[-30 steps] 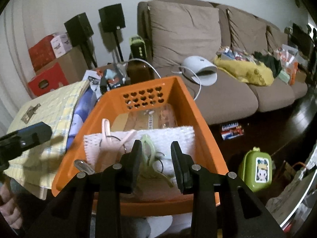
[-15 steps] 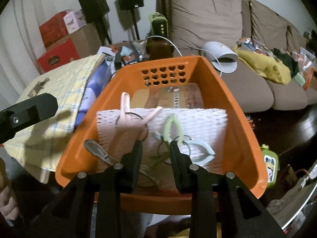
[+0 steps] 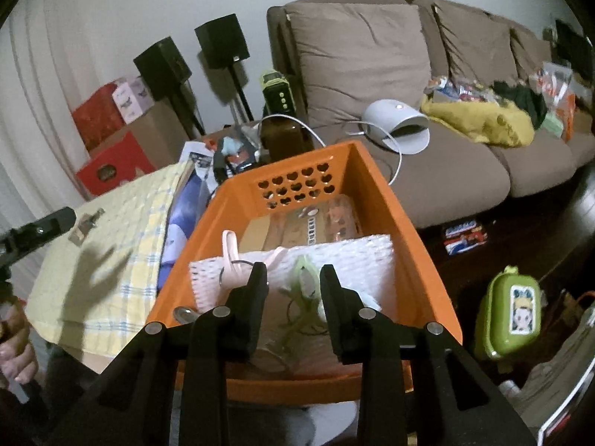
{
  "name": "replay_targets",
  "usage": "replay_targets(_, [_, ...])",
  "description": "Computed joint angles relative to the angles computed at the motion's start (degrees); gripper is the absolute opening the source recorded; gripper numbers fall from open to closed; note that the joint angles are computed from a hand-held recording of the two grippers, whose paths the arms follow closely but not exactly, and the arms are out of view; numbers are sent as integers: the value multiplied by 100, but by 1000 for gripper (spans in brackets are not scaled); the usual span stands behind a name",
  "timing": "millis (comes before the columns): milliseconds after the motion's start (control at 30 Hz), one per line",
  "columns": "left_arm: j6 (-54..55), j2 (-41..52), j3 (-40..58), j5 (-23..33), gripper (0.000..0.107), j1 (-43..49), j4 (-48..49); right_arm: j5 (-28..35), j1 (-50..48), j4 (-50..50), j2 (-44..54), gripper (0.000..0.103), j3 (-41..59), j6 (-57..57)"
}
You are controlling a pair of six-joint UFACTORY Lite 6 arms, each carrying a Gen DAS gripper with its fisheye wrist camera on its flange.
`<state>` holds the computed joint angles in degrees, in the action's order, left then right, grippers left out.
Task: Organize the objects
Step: 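Move both open grippers from the basket to the packet and keys on the cloth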
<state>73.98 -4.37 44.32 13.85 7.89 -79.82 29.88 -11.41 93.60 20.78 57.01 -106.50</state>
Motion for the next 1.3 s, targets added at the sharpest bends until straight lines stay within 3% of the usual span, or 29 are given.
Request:
replay_targets(100, [-4,172,103,244,69,522,106,-96,42,-84,-36,33,7,77])
replay_targets(233, [136,174,19,161,70,1008,251,-145,90,-76,-173,38,-93,39])
replay_targets(367, [1111,-90,-277,24,71,1722,-632,-693,346,-502,-437,50,-165,328])
replay_targets(467, [873,-56,-58,271,71,2303,-327,-1047,512,-564,-794,59,-349,310])
replay_targets(533, [1265,-95,39,925,72,2913,-627,-1020,552,-698,-1033,64,-457,410])
replay_targets(567, [1664,-178,5,1459,82,3375,-970,-1027,591,-818,-1115,67,-475,518])
replay_targets(633, [1914,-269,67,1850,100,3918,-1178,-1158,763,-932,-1363,70,-604,570])
replay_targets(700, [2066,-235,254,1953,101,4299,-1225,-1330,976,-993,-1529,76,-693,562])
replay_targets(800, [1999,37,688,2024,101,4784,-1013,-1408,1253,-496,-1661,80,-830,12])
replay_targets(900, [1827,416,1160,2089,102,5150,-704,-1505,1610,-690,-1512,80,-761,332])
replay_targets(967, [1543,639,1520,1837,102,5185,-188,-1488,1906,-925,-1417,80,-714,698])
replay_targets(1100, [1651,675,1738,1258,102,5060,195,-861,2355,-1089,-1297,80,-681,1104])
replay_targets(1200, [1424,710,1872,1223,102,5100,527,-885,2937,-1517,-1023,80,-378,1890])
replay_targets(1300, [1092,914,2145,1561,102,5267,859,-1170,3583,-2562,-771,80,172,3107])
